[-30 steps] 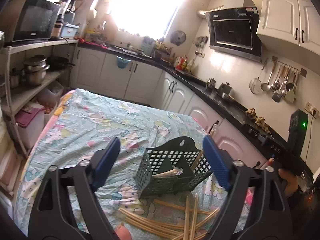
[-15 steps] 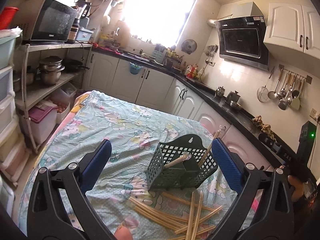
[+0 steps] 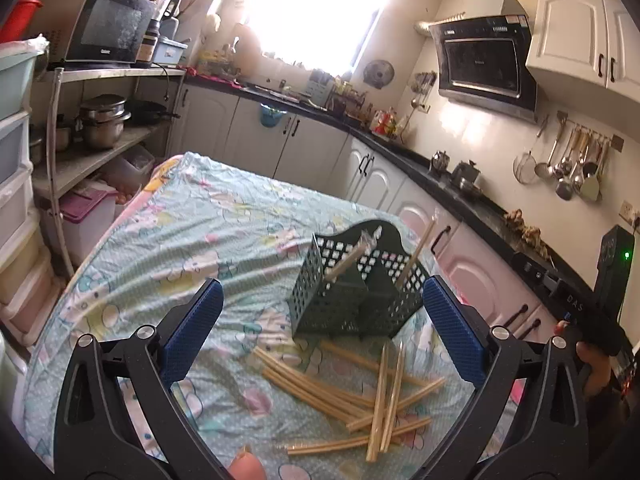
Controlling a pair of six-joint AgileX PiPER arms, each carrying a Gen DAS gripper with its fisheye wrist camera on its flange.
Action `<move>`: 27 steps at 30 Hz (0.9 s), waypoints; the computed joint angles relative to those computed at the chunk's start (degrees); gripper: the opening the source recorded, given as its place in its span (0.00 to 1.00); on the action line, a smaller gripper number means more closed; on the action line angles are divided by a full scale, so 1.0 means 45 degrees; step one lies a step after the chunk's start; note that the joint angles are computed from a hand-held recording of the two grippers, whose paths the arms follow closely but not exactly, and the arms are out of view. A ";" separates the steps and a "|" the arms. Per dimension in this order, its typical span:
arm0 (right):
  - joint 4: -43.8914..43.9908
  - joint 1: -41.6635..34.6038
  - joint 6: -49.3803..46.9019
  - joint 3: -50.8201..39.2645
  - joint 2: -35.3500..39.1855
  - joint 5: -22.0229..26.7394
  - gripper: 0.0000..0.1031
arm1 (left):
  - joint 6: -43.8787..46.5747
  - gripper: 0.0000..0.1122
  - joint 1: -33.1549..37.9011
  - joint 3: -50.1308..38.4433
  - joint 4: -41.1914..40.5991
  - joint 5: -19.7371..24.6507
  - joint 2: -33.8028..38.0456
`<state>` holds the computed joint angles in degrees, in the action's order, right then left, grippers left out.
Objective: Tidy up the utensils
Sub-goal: 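Move both open tools back down to the remaining loose chopsticks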
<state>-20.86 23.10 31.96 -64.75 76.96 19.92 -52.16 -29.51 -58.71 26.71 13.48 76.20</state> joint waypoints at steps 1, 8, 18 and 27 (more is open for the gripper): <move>-0.0132 0.0112 0.0122 0.0086 -0.0007 0.0043 0.65 | 0.0005 0.82 -0.0058 0.0087 -0.0020 -0.0011 -0.0001; -0.0870 0.0858 0.0710 0.0474 0.0024 0.0287 0.65 | -0.0484 0.82 -0.0282 0.0650 0.0152 0.0007 -0.0112; -0.1390 0.1426 0.1037 0.0981 0.0097 0.0377 0.65 | -0.0745 0.82 -0.0832 0.1655 0.0111 0.0015 -0.0189; -0.1045 0.1302 0.0853 0.1448 0.0219 0.0308 0.65 | 0.2156 0.82 -0.0867 0.2004 -0.2754 0.0008 0.0145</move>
<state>-25.56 28.96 35.80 -58.23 77.94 21.31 -42.46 -33.41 -49.69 14.32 13.51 76.85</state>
